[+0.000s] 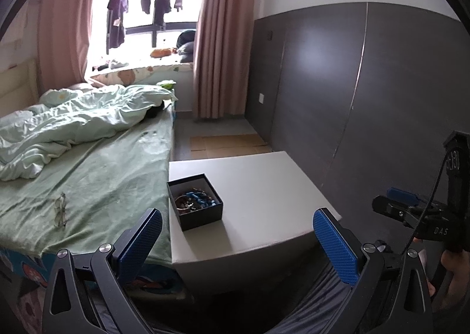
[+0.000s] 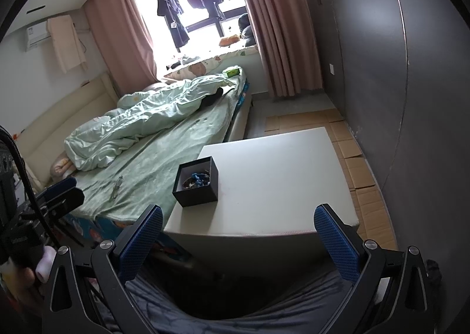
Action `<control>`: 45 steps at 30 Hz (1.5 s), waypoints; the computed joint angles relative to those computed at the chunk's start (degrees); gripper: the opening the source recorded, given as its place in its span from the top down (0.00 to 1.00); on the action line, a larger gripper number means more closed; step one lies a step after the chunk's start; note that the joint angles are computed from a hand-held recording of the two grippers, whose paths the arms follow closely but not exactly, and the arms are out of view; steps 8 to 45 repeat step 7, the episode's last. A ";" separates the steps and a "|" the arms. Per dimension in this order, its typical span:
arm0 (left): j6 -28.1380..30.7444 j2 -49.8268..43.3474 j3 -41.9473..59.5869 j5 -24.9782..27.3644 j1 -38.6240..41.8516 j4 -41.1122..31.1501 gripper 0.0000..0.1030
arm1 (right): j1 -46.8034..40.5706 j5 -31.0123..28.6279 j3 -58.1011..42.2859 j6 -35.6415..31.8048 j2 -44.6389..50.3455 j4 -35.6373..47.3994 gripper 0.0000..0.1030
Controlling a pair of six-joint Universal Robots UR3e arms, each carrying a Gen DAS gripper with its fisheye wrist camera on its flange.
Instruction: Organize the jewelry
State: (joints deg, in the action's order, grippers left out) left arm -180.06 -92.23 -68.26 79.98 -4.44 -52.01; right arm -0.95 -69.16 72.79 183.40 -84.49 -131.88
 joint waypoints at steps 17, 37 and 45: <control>0.17 1.79 -4.87 -0.41 0.72 4.22 0.00 | 0.39 -0.50 2.68 0.70 -0.36 -2.89 0.00; 0.17 1.79 -4.87 -0.41 0.72 4.22 0.00 | 0.39 -0.50 2.68 0.70 -0.36 -2.89 0.00; 0.17 1.79 -4.87 -0.41 0.72 4.22 0.00 | 0.39 -0.50 2.68 0.70 -0.36 -2.89 0.00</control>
